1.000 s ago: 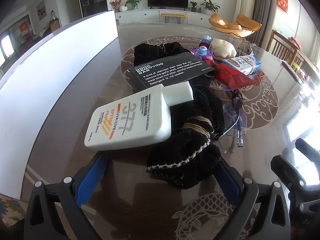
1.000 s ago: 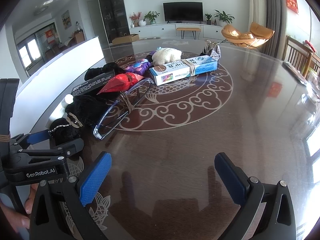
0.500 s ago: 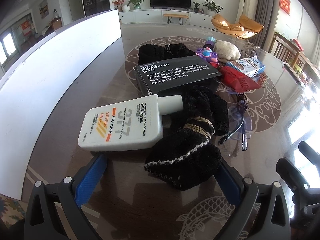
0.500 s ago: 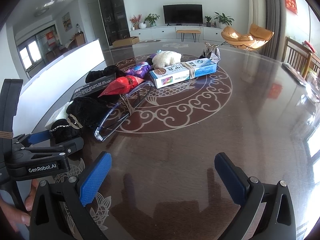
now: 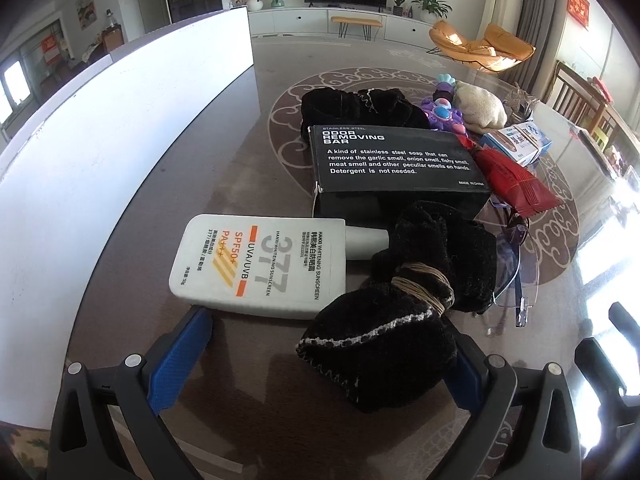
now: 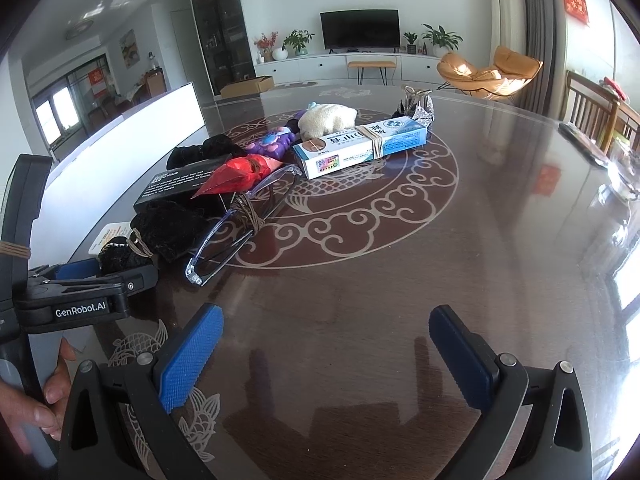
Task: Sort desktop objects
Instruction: 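Lower the left tool over the black knit pouch, fingers open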
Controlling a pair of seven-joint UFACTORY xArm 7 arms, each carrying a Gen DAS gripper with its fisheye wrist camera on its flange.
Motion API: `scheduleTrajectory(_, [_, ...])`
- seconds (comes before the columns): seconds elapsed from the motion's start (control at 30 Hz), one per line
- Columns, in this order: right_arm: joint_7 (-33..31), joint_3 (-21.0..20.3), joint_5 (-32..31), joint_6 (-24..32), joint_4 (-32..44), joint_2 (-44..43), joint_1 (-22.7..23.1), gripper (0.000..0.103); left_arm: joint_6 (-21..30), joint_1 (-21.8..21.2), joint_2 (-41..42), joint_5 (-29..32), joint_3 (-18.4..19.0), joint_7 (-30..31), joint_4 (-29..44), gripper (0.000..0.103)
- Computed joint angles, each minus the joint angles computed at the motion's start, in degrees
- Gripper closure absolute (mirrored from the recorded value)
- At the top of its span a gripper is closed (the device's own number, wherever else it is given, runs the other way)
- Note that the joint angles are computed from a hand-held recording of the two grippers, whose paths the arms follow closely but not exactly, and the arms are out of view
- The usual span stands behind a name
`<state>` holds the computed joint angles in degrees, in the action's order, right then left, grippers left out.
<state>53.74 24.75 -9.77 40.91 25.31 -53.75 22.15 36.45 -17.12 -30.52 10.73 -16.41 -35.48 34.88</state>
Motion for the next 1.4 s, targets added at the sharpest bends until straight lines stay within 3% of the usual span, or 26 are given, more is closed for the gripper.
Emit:
scheduleTrajectory(0.17, [-0.5, -1.1, 0.8, 0.1, 0.1, 0.9, 0.4, 0.000, -1.1, -0.5, 1.1, -1.2, 2.4, 4.8, 0.4, 0.000])
scheduleTrajectory(0.3, [-1.2, -2.2, 2.0, 1.1, 0.8, 2.7, 0.6, 0.000, -1.8, 0.9, 0.0, -0.3, 0.4, 2.0, -0.6, 0.000])
scheduleTrajectory(0.6, [-1.7, -0.2, -0.4, 6.1, 4.4, 6.7, -0.3, 0.000, -0.1, 0.8, -0.4, -0.6, 0.5, 1.3, -0.3, 0.000])
scheduleTrajectory(1.03, [-1.0, -0.5, -1.4, 6.9, 4.7, 7.1, -0.2, 0.000, 0.5, 0.4, -1.6, -0.7, 0.4, 0.9, -1.1, 0.000])
scheduleTrajectory(1.4, [-0.5, -1.4, -0.5, 4.5, 2.9, 5.2, 0.2, 0.000, 0.0, 0.5, -2.2, -0.6, 0.3, 0.8, -1.6, 0.000])
